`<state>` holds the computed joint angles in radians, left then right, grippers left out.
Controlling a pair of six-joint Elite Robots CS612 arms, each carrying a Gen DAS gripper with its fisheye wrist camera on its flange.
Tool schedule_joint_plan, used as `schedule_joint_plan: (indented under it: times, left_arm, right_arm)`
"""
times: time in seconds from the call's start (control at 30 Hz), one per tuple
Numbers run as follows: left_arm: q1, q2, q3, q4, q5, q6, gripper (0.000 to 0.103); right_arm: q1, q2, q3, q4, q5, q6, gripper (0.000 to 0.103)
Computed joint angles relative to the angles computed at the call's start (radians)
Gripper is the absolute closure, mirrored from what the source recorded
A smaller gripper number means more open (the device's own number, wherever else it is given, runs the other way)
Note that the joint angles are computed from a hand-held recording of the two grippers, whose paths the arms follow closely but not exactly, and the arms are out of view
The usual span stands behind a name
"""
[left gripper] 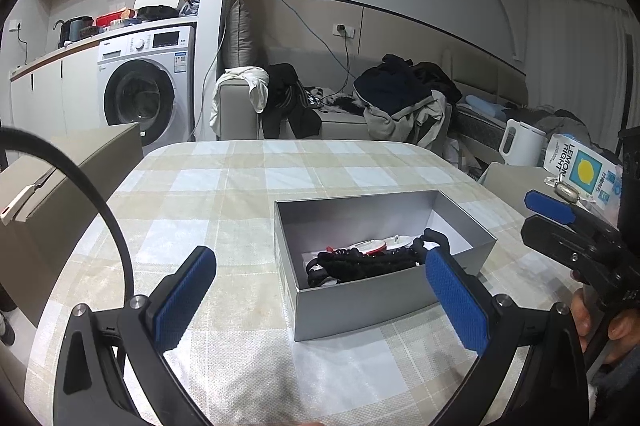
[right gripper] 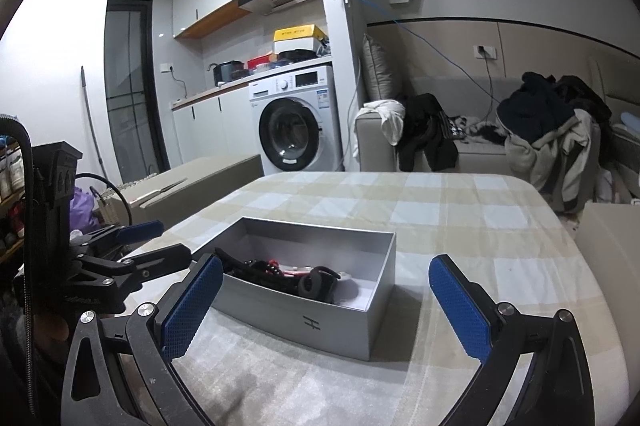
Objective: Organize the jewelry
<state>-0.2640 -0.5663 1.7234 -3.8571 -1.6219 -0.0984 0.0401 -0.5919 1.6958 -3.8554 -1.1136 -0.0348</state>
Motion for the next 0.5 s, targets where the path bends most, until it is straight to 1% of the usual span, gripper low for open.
schedule_joint_plan:
  times: [0.2,0.37,0.5]
  left_arm:
    - [-0.007,-0.001,0.004,-0.005,0.023,0.008,0.001]
    - [-0.009,0.002,0.005,-0.019,0.022,0.028,0.001]
    - [-0.009,0.003,0.006,-0.030,0.023,0.030,0.001]
  right_arm:
    - [0.011,-0.001,0.008,-0.022,-0.037,-0.025,0.000]
    - [0.012,-0.001,0.007,-0.020,-0.034,-0.036,0.000]
    - [0.006,0.001,0.005,-0.019,-0.017,-0.019,0.000]
